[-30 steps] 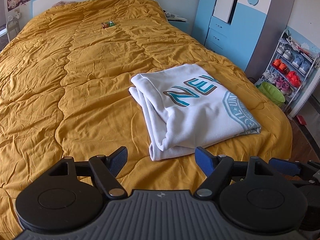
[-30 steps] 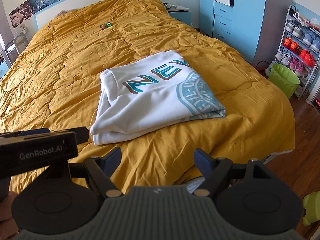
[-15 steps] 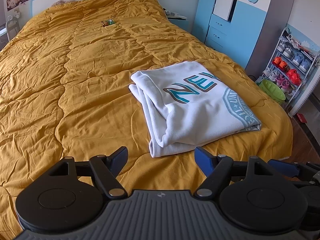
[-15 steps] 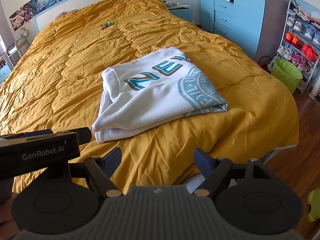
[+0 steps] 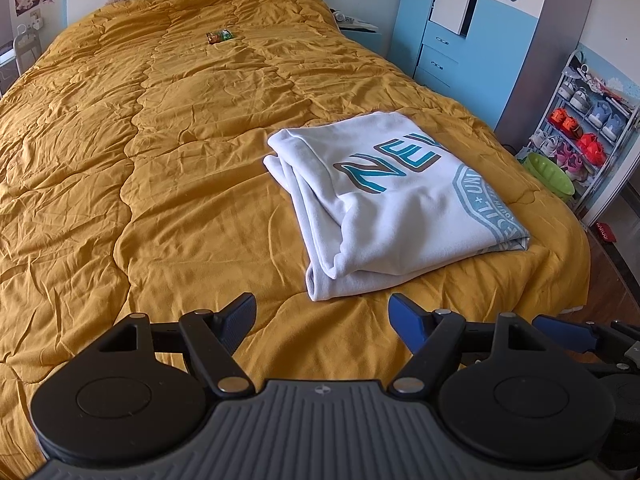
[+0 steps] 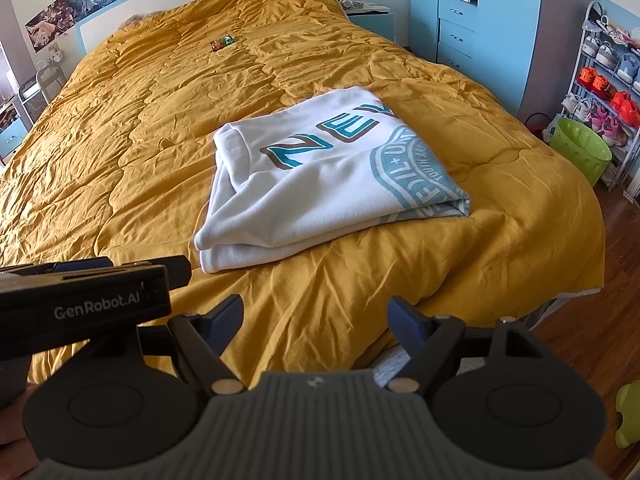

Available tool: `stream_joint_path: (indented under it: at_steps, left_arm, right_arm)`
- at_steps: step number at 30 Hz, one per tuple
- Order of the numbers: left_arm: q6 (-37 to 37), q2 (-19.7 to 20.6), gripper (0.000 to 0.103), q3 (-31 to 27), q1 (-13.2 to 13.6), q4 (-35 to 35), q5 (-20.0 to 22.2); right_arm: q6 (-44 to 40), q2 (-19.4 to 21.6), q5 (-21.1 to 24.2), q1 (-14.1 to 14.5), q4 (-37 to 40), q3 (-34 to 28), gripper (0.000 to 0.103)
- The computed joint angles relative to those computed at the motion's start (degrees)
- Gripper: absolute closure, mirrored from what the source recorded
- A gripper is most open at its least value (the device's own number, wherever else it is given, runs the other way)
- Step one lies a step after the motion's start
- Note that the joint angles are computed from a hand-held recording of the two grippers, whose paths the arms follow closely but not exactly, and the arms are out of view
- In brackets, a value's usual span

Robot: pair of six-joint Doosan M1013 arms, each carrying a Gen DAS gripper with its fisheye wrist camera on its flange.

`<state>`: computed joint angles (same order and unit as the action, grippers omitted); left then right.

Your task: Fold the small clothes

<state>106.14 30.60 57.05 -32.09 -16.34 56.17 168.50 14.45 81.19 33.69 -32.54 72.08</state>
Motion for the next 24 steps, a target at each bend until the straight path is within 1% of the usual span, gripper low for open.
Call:
stream_joint_path:
  at_steps: [24]
  left_arm:
    - [0.3,0.1,0.015,0.3,0.6,-0.4,0.9]
  right_arm:
    - [-2.2,1.0,0.0,0.0,0.5,-0.7,0.029]
